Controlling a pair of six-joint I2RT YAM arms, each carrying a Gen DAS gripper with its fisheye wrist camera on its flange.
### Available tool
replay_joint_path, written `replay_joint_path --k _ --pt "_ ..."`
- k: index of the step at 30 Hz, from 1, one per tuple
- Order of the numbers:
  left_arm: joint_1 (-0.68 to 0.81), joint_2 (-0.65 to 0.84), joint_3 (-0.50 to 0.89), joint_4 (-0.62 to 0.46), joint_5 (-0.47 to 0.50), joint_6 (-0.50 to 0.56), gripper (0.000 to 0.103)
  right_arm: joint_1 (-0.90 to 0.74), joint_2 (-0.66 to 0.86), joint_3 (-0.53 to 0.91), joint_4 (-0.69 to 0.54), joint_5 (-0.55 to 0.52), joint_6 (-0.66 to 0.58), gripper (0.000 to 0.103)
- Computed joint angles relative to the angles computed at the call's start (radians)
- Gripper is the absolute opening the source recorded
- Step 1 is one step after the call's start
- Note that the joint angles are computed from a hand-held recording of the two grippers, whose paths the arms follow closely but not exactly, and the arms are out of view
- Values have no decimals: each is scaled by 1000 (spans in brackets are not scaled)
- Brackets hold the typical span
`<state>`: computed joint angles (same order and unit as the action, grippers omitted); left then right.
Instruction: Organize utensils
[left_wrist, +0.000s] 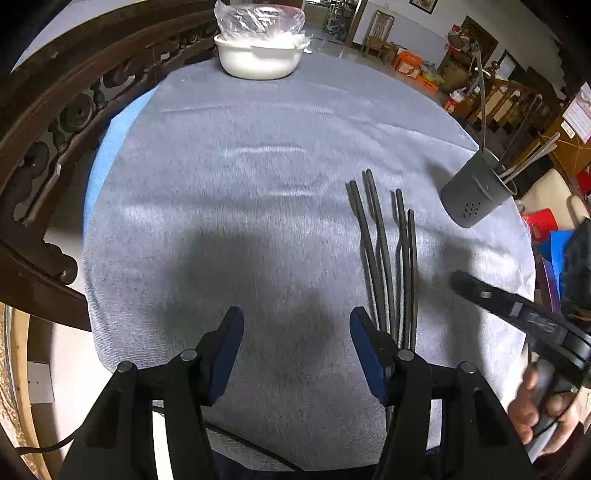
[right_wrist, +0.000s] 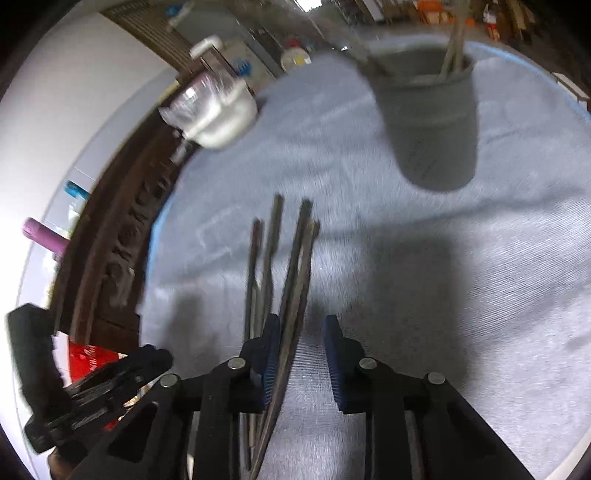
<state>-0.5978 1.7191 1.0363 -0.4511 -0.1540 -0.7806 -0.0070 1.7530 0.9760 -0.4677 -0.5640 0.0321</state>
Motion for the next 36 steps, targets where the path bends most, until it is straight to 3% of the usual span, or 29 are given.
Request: replay_joint_path --k 7,16,22,26,30,36 --pt "34 -10 -38 39 41 0 61 89 91 55 24 70 49 24" --pt "43 -8 -35 47 61 3 61 94 87 65 16 103 57 16" --pt "43 65 33 47 100 31 61 2 99 68 -9 16 40 16" --pt "33 142 105 35 126 44 61 -29 95 62 -3 36 44 16" --pt "36 201 155 33 154 45 61 -70 110 69 -3 -37 61 16" --pt "34 280 241 1 163 49 61 -27 126 94 2 10 75 16"
